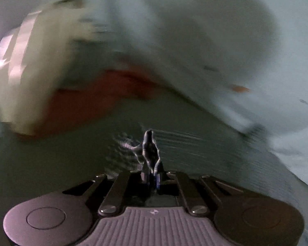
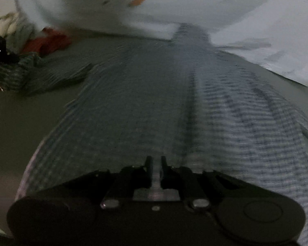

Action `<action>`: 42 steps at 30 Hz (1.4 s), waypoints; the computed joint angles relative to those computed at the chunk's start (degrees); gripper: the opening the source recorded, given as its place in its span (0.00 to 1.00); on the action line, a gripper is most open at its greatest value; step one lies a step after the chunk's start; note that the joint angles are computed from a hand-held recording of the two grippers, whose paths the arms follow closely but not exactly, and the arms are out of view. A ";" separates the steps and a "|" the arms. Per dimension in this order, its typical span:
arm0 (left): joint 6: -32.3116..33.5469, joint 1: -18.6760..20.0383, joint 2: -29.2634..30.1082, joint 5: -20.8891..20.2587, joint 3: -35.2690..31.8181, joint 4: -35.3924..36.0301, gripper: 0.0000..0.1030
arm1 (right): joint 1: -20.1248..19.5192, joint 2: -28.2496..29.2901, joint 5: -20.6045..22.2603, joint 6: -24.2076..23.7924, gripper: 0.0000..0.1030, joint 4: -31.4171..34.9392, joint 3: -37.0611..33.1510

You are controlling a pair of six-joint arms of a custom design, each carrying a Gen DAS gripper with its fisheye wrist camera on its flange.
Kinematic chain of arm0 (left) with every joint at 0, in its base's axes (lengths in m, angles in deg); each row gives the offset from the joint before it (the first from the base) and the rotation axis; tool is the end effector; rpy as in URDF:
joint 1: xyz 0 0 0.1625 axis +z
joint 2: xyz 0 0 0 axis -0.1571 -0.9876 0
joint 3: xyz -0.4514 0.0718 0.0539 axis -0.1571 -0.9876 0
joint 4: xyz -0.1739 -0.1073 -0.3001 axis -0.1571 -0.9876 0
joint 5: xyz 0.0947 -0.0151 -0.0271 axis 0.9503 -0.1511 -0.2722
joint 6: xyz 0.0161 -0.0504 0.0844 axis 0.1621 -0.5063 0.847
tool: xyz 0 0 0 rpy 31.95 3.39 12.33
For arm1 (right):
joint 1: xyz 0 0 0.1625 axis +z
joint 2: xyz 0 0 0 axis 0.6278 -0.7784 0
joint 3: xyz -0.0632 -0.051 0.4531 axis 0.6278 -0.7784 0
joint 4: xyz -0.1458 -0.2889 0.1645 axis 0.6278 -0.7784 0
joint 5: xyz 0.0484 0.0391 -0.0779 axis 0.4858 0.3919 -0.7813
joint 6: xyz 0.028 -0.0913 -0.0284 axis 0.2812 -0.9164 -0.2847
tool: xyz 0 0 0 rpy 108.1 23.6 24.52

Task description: Fold clothes

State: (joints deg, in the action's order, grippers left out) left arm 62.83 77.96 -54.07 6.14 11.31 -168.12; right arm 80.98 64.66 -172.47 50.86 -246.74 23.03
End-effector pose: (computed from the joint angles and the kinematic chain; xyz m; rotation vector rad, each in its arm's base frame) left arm -0.0640 -0.6935 0.4651 0.0666 2.4884 -1.1996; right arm 0.4107 -0.6120 -0.0033 0.4330 -2.1414 0.7816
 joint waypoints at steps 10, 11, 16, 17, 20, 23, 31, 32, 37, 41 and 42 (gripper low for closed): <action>1.90 -14.26 12.73 -23.25 -3.34 9.08 0.25 | -4.40 -11.97 -4.87 -6.37 0.07 -17.93 16.13; 2.47 -15.31 14.42 -23.32 -4.23 11.07 0.41 | -5.00 -13.22 -5.20 -6.57 0.07 -18.68 17.84; 2.51 -18.04 16.12 -23.54 -2.40 15.72 0.68 | -7.98 -18.44 -3.69 -9.15 0.20 -21.23 24.69; 2.47 -18.29 15.28 -22.62 -0.82 15.30 0.73 | -8.53 -18.82 -3.20 -10.39 0.24 -21.55 25.18; -0.53 -19.54 11.14 -13.59 5.80 12.90 0.73 | -10.12 -19.04 -0.40 -18.23 0.25 -23.33 25.72; -8.19 -19.73 6.69 -0.27 11.75 12.99 0.73 | -10.94 -17.34 2.65 -30.70 0.32 -26.63 25.12; -31.54 -17.83 -3.37 25.36 20.38 33.79 0.73 | -10.86 -12.67 7.34 -51.46 0.43 -29.91 22.06; -33.10 -17.19 -4.25 25.38 20.98 34.92 0.73 | -10.71 -12.02 7.04 -53.00 0.43 -29.83 21.27; -39.30 -16.04 -10.85 21.55 25.73 37.01 0.73 | -9.99 -9.62 3.64 -57.21 0.45 -27.47 17.44; -31.97 -15.05 -11.73 19.12 30.70 24.82 0.74 | -10.12 -7.58 1.20 -62.11 0.48 -30.34 15.36; -29.84 -14.90 -11.43 19.09 30.96 23.52 0.75 | -10.18 -7.28 1.17 -63.14 0.47 -31.41 15.16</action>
